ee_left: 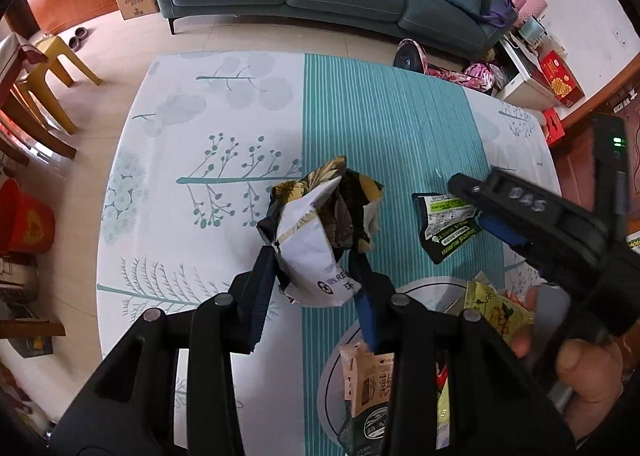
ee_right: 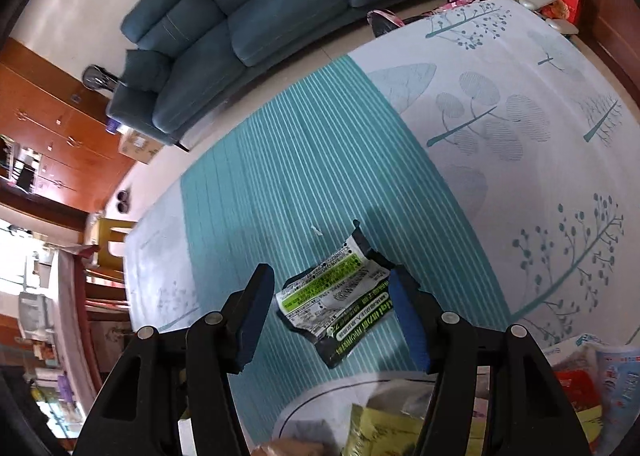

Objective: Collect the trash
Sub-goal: 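Grasp the green-and-black wrapper with the right gripper while the left holds the white snack bag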

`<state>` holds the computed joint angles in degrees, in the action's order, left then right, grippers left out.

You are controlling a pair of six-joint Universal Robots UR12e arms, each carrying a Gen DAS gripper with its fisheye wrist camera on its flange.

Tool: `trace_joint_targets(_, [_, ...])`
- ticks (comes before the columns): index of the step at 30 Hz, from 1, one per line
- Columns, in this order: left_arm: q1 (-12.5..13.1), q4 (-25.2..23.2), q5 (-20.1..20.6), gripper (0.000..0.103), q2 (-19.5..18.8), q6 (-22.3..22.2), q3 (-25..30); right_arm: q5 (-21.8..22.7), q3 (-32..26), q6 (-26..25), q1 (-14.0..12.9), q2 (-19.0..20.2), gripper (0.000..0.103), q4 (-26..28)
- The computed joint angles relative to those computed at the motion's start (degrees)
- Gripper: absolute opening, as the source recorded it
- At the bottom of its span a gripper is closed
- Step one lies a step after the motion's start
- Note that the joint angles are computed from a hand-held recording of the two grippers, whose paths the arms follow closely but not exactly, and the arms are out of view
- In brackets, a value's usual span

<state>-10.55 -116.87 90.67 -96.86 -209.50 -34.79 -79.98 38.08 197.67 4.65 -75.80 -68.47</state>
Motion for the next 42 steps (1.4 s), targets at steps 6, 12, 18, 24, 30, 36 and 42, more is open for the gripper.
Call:
trace_joint_targets(6, [0.24,-0.45,-0.09,0.034,0.62,-0.38,-0.31,-3.22,1.31,-2.17,2.66,-0.13,0.015,-0.73])
trace_joint_targets(12, [-0.47,-0.79,0.55,0.034,0.56,-1.53,0.95,1.88,3.64,-3.46,1.81,-2.05,0.001,-3.67])
trace_joint_targets(18, [-2.6,-1.76,2.43,0.034,-0.27,-1.91,4.91,9.61,4.81,-3.96,-1.05,-4.73,0.001,-7.95])
trace_joint_targets(24, [-4.75,-3.16,4.7,0.034,-1.31,-3.66,8.66,11.62,1.68,-3.23,-2.42,-3.95,0.001,-5.16])
trace_joint_targets(30, [-4.3,-2.79,6.75,0.034,-1.94,-3.4,9.51,11.53,-1.29,-2.19,-3.9,-2.23,0.003,-1.01])
trace_joint_targets(36, [-1.88,-1.18,7.33,0.034,-0.87,-3.14,6.83,8.58,-0.73,2.06,-2.87,-0.97,0.082,-0.24])
trace_joint_targets(42, [0.57,0.12,6.41,0.034,0.1,-3.93,4.44,1.99,-0.59,4.12,-0.58,0.44,0.082,1.0])
